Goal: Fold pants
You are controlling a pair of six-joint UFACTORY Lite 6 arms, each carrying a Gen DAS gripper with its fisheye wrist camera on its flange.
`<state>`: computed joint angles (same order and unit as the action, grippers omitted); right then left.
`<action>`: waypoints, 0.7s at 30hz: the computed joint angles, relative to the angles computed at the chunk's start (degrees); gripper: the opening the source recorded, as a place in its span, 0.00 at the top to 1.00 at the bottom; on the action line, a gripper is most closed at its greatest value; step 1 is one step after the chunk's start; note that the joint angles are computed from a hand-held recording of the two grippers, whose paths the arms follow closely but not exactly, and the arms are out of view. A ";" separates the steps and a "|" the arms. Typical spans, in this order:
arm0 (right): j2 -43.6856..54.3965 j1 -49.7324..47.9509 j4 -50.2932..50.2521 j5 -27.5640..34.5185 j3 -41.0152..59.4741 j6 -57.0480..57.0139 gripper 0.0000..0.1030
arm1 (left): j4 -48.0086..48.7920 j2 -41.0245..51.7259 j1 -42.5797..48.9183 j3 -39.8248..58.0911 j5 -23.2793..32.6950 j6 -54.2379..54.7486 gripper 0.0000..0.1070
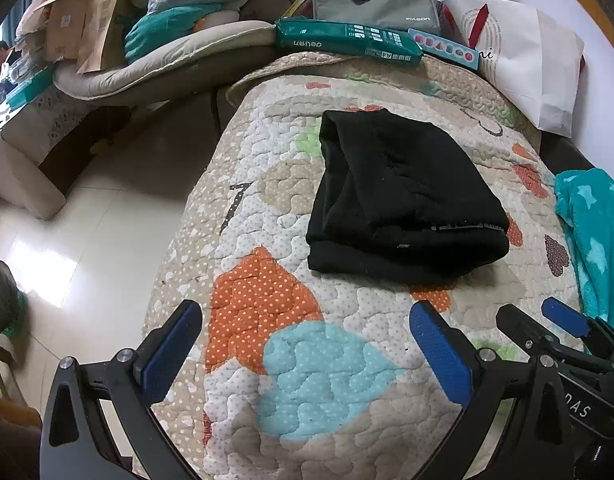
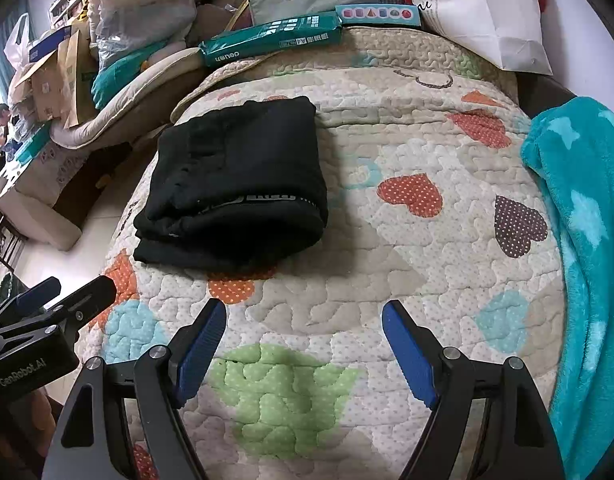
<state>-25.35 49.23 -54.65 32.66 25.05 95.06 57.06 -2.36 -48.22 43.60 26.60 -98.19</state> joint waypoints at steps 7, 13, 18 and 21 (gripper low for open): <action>0.13 -0.24 0.15 -0.02 -0.01 -0.10 0.18 | -0.44 0.19 0.19 0.05 -0.50 0.18 0.04; 0.22 -0.14 0.02 0.09 0.01 0.00 0.17 | -0.50 0.43 0.30 -0.04 -0.97 0.09 0.04; 0.29 0.12 0.05 0.32 0.08 0.28 0.17 | -0.92 0.53 0.64 -0.17 -1.49 0.49 0.04; 0.76 -0.81 0.62 -0.16 0.20 -0.64 0.17 | -1.14 0.59 0.68 -0.12 -1.51 0.77 0.04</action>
<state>-24.59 48.42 -54.04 32.50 25.25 94.42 55.91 -1.76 -47.55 43.48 25.09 -97.42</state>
